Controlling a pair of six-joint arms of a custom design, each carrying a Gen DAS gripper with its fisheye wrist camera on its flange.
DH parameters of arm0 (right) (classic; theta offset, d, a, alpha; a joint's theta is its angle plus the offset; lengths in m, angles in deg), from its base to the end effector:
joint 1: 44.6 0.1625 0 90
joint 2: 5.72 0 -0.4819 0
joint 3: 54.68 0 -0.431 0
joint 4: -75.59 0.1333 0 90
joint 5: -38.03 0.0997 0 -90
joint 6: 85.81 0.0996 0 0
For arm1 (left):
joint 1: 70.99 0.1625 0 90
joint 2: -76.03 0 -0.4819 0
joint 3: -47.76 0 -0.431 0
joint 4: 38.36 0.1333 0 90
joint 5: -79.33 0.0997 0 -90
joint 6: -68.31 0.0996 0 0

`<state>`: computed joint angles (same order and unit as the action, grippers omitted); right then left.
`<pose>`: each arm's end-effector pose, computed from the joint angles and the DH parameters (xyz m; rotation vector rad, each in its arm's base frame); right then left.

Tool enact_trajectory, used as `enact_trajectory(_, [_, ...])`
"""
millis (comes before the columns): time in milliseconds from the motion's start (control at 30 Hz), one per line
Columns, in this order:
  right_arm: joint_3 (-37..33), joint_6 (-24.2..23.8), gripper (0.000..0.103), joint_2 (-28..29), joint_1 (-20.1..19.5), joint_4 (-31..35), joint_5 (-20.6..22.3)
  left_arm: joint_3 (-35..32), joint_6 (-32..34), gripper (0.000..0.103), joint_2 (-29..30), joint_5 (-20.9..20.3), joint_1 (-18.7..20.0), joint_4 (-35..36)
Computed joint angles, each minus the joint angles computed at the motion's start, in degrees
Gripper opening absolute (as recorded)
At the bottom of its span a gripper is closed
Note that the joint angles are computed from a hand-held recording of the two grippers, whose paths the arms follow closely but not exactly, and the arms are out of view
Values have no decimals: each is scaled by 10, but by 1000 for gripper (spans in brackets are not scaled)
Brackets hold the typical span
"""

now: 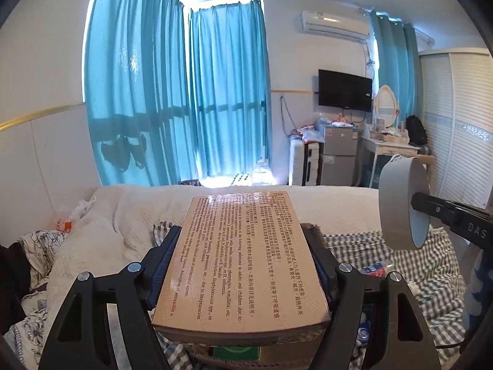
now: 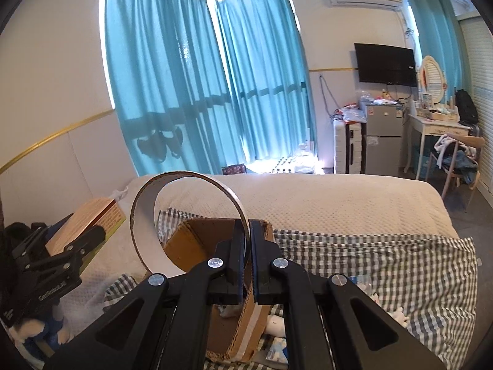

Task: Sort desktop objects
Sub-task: 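Carry the booklet and tape roll over the cardboard box and release them inside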

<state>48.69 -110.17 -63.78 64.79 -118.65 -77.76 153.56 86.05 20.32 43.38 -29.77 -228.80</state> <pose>0.3127 -0.6175 0.3041 0.5944 -2.2976 1.3051 -0.3530 -0.5936 0.2695 0.7466 2.0762 -1.2645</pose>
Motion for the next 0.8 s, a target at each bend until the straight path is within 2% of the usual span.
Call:
enact_trajectory(233, [-35, -19, 3, 34, -19, 36, 14, -41, -14, 75, 37, -12, 39, 39])
enact_trajectory(500, [-108, -22, 3, 103, -49, 116, 27, -87, -96, 75, 76, -15, 86, 170])
enact_trajectory(700, [-146, -24, 5, 140, -65, 159, 24, -101, -107, 75, 87, -12, 101, 202])
enact_trajectory(800, [-158, -21, 8, 152, -70, 174, 20, -111, -143, 76, 82, -30, 111, 254])
